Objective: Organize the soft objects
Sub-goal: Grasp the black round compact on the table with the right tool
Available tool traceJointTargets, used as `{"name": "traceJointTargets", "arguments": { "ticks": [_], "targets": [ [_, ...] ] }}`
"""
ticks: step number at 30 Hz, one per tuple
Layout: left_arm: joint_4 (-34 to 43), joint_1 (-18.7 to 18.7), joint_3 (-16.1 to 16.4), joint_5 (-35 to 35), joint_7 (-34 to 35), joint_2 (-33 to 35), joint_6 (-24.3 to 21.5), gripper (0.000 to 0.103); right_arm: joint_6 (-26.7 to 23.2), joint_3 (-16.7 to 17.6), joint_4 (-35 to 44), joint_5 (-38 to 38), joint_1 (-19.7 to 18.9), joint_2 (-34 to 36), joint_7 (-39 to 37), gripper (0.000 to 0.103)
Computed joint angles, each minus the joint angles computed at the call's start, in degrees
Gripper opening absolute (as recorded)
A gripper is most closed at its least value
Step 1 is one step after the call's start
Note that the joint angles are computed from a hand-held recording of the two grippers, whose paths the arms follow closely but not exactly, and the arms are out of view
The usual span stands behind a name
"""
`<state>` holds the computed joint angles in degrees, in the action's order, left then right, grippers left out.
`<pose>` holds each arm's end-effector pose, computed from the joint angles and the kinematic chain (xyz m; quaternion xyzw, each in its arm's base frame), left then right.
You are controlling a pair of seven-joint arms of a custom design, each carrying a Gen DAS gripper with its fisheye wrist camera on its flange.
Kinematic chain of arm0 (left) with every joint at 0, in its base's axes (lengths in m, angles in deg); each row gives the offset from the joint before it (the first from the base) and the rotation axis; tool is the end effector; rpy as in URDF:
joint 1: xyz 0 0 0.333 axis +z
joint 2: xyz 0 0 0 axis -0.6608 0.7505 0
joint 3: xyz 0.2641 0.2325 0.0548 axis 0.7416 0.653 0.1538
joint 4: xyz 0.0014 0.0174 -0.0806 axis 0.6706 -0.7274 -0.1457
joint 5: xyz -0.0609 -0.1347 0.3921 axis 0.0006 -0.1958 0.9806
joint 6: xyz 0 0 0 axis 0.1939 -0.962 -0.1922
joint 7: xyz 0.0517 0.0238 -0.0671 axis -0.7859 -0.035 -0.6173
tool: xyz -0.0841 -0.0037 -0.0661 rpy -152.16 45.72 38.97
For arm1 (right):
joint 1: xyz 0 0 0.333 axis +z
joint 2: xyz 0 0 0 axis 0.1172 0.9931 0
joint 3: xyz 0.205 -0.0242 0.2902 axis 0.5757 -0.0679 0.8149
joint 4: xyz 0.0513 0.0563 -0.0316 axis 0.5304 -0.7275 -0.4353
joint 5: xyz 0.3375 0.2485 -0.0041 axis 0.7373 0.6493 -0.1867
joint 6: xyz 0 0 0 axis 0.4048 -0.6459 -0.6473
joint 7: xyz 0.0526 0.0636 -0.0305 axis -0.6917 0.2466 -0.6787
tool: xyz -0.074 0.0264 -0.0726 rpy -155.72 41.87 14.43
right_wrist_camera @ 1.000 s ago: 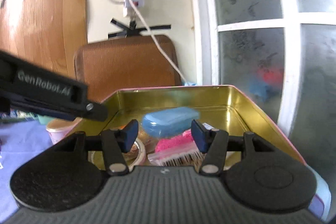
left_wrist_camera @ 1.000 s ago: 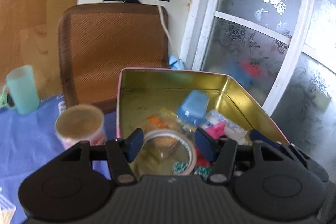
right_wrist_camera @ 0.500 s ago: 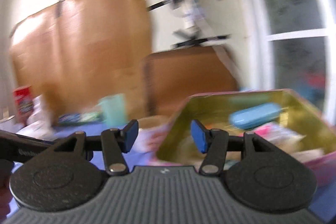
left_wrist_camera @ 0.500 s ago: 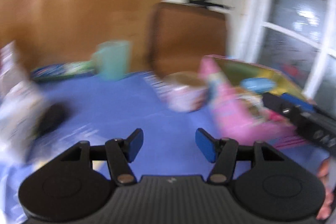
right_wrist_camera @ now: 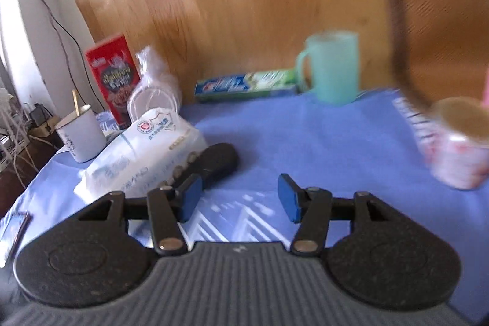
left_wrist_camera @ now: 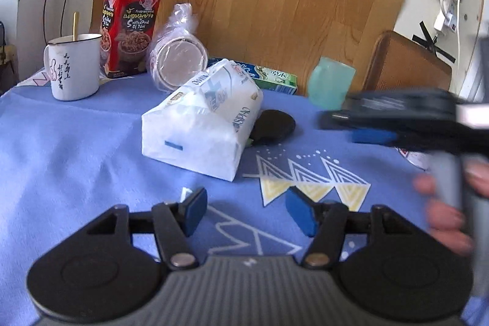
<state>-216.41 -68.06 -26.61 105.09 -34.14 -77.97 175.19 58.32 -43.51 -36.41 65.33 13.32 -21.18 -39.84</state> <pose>0.4262 -0.3623 0.3828 -0.7986 0.3604 -0.2950 0.3813 0.6366 0.1419 0.3887 -0.8046 0.3295 -0.0103 0.4939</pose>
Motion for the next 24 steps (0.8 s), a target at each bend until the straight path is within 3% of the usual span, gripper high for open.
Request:
{"name": "traceJointTargets", "arguments": {
  "ticks": [3, 6, 9, 13, 14, 16, 18, 21, 24],
  "targets": [
    [-0.9, -0.1, -0.1, 2.3, -2.9, -0.4, -0.1, 0.058, 4.9, 1.1, 1.9, -3.2, 2.9, 1.8, 2.8, 0.058],
    [-2.1, 0.0, -0.1, 3.7, -5.8, -1.3, 0.4, 0.058, 6.5, 1.6, 3.5, -7.5, 4.2, 3.3, 7.8, 0.059],
    [-2.3, 0.2, -0.3, 4.9, -6.8, -1.4, 1.0, 0.06, 8.9, 2.9, 3.6, -6.4, 4.5, 3.6, 4.8, 0.065],
    [-1.9, -0.1, -0.6, 5.0, -6.8, -1.1, 0.1, 0.062, 9.0, 3.6, 3.6, -5.4, 4.1, 4.0, 0.9, 0.064],
    [-1.8, -0.2, -0.6, 5.0, -6.8, -1.0, -0.2, 0.062, 8.3, 3.5, 3.8, -5.8, 4.0, 4.1, 1.1, 0.06],
    [-1.7, -0.3, -0.7, 4.8, -6.7, -0.9, -0.6, 0.062, 6.7, 3.2, 3.8, -7.4, 3.7, 3.8, 1.6, 0.029],
    [-1.6, -0.3, -0.6, 4.5, -6.3, -0.9, -0.5, 0.063, 7.3, 3.1, 2.9, -7.6, 3.6, 3.1, -0.6, 0.016],
    [-1.4, -0.3, -0.5, 3.9, -6.0, -0.8, -0.3, 0.063, 9.3, 3.4, 1.0, -3.8, 3.2, 2.1, -8.7, 0.015],
    [-1.3, -0.2, -0.4, 3.6, -6.0, -0.8, -0.2, 0.063, 10.0, 3.0, 0.5, -2.3, 3.3, 1.7, -11.1, 0.015]
  ]
}}
